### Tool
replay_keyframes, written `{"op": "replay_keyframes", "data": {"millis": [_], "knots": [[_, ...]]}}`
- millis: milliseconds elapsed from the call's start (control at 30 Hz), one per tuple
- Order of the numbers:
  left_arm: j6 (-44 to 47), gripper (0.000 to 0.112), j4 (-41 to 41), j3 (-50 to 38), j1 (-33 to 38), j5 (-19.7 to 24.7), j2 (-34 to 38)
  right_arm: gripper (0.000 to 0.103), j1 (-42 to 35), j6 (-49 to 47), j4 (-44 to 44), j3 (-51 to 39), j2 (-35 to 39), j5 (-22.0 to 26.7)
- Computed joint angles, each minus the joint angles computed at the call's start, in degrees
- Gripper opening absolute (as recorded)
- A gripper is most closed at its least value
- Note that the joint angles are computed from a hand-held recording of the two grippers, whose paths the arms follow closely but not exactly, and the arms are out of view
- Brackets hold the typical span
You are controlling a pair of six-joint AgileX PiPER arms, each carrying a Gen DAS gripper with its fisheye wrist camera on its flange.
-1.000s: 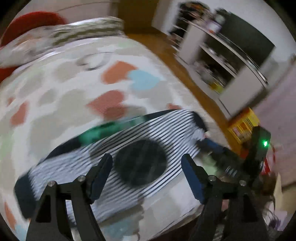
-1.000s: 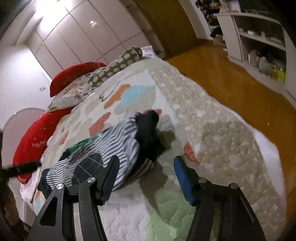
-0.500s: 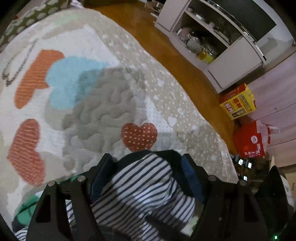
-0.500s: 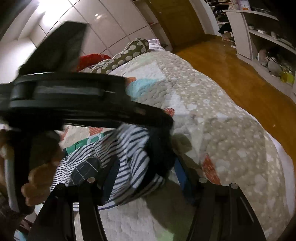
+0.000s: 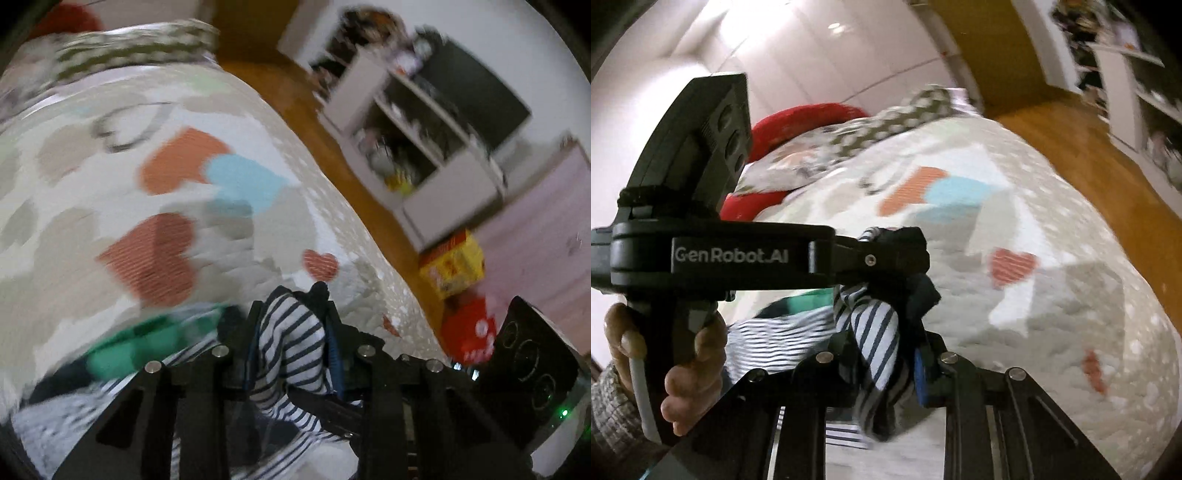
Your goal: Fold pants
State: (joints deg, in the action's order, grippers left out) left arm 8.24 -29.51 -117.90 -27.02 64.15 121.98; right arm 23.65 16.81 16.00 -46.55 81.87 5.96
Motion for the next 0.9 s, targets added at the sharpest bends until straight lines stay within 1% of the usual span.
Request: {"op": "replay_keyframes", "data": {"millis": [33, 67, 100, 133, 167, 200, 233, 267, 300, 333, 367, 400, 433, 500, 533, 567, 600, 633, 667, 700, 767, 800, 867, 900], "knots": [[0.5, 0.032, -1.8, 5.7, 2.7, -1.3, -3.5, 0.026, 2.0, 4.4, -5.0, -1.9, 1.0, 0.6], [1.7, 0.033, -3.9, 11.5, 5.0, -3.3, -6.8, 0.028, 3.5, 6.5, -7.7, -3.6, 2.0, 1.1], [3.0, 0.035, -6.8, 17.2, 7.8, -5.0, -9.9, 0.03, 5.3, 6.5, -8.2, -5.0, 3.0, 1.6], [4.6, 0.038, -9.5, 22.9, 10.3, -7.8, -12.7, 0.036, 7.1, 4.3, -6.3, -7.1, 4.8, 2.3], [5.7, 0.044, -11.4, 28.6, 12.6, -10.4, -15.8, 0.051, 8.3, 0.0, -2.2, -8.4, 6.3, 2.5], [7.1, 0.048, -12.9, 34.1, 15.0, -12.9, -18.9, 0.057, 9.4, -5.7, 3.6, -10.0, 8.2, 2.9], [7.8, 0.049, -13.4, 37.2, 16.5, -14.2, -20.8, 0.061, 10.7, -11.0, 9.3, -11.9, 10.4, 3.9], [8.1, 0.05, -13.0, 41.4, 18.5, -15.6, -23.9, 0.061, 11.4, -14.0, 12.7, -13.8, 12.4, 5.6], [7.7, 0.051, -11.8, 44.4, 19.6, -16.9, -26.5, 0.061, 12.1, -14.7, 13.9, -15.5, 14.1, 7.3], [7.3, 0.053, -10.5, 47.8, 21.1, -18.3, -29.7, 0.061, 13.0, -13.4, 12.7, -16.2, 14.8, 7.7], [7.1, 0.056, -9.1, 52.1, 23.2, -19.8, -33.8, 0.061, 14.0, -10.1, 9.3, -15.7, 14.2, 6.9], [7.9, 0.06, -9.3, 54.1, 24.9, -20.4, -36.1, 0.061, 14.9, -4.5, 3.6, -15.0, 13.2, 6.0], [8.9, 0.06, -10.1, 57.9, 27.4, -21.6, -39.5, 0.061, 15.4, 1.2, -2.2, -14.2, 11.5, 5.8], [13.2, 0.061, -13.1, 62.2, 32.7, -21.0, -42.7, 0.06, 15.4, 12.5, -13.6, -13.9, 8.9, 7.0], [14.2, 0.061, -13.5, 63.7, 34.3, -20.9, -43.5, 0.054, 15.2, 17.9, -19.4, -14.8, 8.1, 9.3], [15.1, 0.061, -13.7, 64.7, 35.6, -20.7, -44.0, 0.042, 15.6, 23.6, -25.1, -17.0, 8.0, 13.1], [15.8, 0.061, -13.5, 65.7, 37.0, -20.8, -44.6, 0.038, 16.2, 27.9, -29.5, -19.1, 8.6, 16.3], [15.5, 0.061, -12.8, 66.8, 37.9, -21.4, -45.4, 0.037, 16.4, 29.9, -31.6, -21.7, 10.2, 18.9], [14.7, 0.061, -12.0, 67.3, 38.6, -22.2, -45.4, 0.037, 16.4, 29.6, -31.5, -23.9, 12.0, 20.4], [15.7, 0.061, -12.7, 67.6, 40.9, -21.7, -45.2, 0.037, 16.8, 29.1, -31.1, -25.5, 13.3, 21.7], [18.4, 0.061, -15.6, 67.8, 45.6, -19.6, -44.4, 0.037, 17.5, 28.6, -31.6, -30.0, 18.8, 24.7], [20.0, 0.061, -17.1, 68.0, 48.1, -18.7, -44.0, 0.037, 17.5, 28.1, -31.0, -30.8, 20.2, 25.5], [22.2, 0.061, -18.7, 68.5, 52.3, -17.7, -43.9, 0.038, 17.3, 24.3, -27.1, -35.2, 26.2, 29.8], [24.4, 0.061, -19.8, 69.1, 55.0, -16.7, -44.2, 0.038, 17.9, 25.2, -28.3, -36.1, 27.5, 31.4]]}}
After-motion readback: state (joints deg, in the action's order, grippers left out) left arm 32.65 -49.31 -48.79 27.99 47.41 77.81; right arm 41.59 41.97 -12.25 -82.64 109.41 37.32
